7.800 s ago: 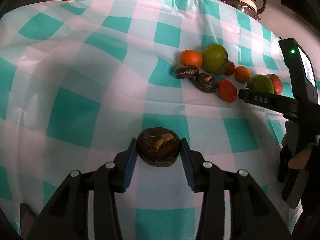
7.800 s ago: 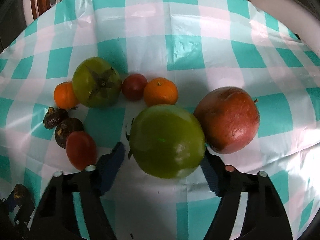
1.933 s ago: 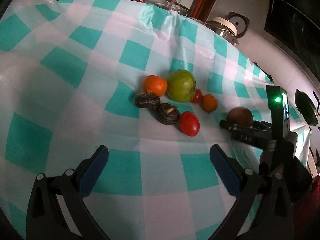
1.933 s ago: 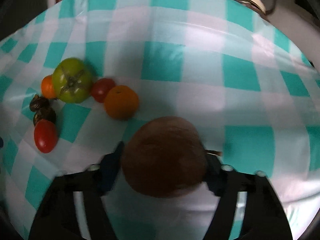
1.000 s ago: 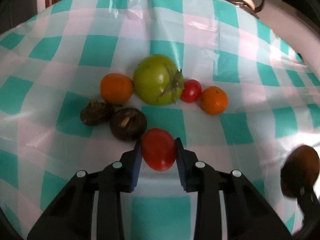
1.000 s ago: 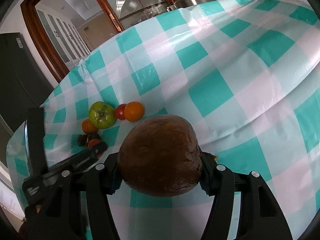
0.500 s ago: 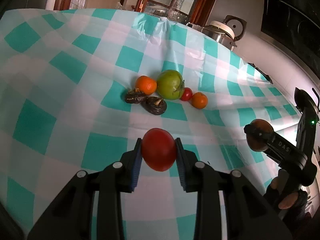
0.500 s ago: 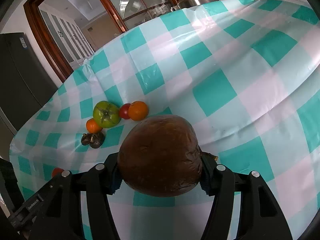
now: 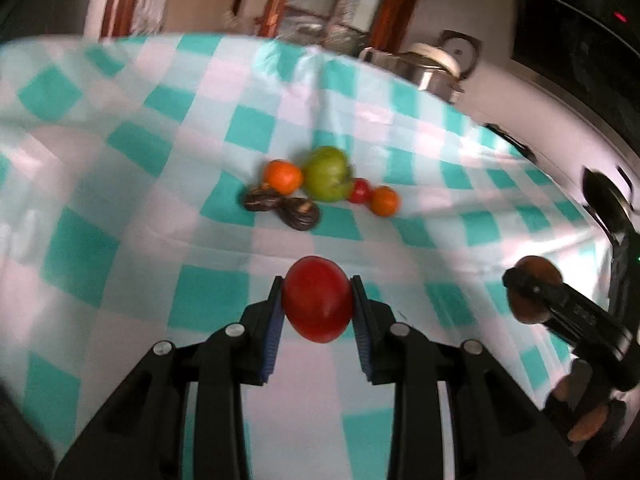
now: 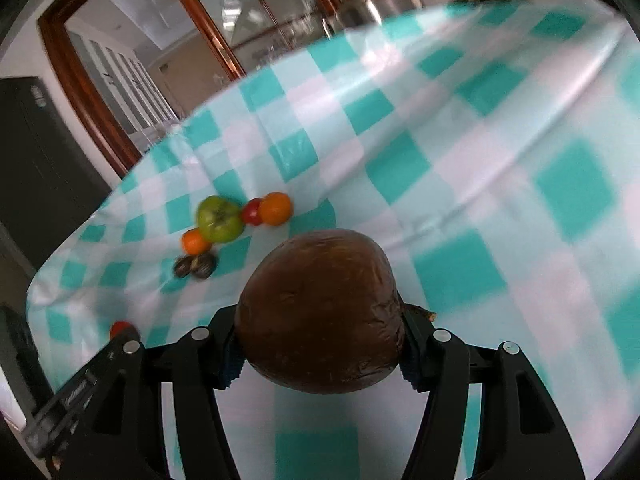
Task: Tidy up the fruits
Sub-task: 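Grasp a red tomato with the left gripper while the right holds the apple, then carry both fruits over the white bin and open both grippers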
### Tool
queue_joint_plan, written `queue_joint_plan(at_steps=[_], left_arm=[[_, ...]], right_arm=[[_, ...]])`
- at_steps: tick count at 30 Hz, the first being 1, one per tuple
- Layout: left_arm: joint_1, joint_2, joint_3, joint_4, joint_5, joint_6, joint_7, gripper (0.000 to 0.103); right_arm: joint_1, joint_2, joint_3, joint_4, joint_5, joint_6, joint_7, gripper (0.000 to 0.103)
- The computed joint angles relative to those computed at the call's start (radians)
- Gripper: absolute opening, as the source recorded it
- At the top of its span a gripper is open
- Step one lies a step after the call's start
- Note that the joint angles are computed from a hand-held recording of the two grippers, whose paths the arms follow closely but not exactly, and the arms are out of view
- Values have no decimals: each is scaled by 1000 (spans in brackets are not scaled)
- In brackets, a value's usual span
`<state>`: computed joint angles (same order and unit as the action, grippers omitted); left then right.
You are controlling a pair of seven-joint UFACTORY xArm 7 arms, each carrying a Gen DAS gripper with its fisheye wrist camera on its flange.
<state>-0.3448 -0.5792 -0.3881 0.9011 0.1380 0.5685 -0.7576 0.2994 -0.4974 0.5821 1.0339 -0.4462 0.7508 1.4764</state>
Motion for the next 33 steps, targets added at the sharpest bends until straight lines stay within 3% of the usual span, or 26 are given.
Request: queue_joint_plan(at_steps=[6, 11, 16, 22, 27, 33], left_arm=[[-178, -102, -22, -34, -112, 63, 58, 32], [-290, -82, -71, -16, -172, 40, 109, 32], [-401, 27, -123, 64, -201, 10, 200, 32], [-484, 262, -226, 242, -138, 33, 289, 32], [-596, 523, -290, 417, -48, 109, 349, 32], [-769, 843, -281, 633, 98, 293, 419, 32]], right_arm=[[105, -209, 90, 33, 119, 306, -39, 60], [130, -380, 206, 109, 225, 604, -78, 60], [124, -568, 268, 172, 340, 891, -64, 60], [145, -770, 280, 172, 547, 1202, 13, 60], [210, -933, 236, 8, 751, 1310, 54, 60], [277, -1104, 172, -273, 910, 1295, -30, 60]])
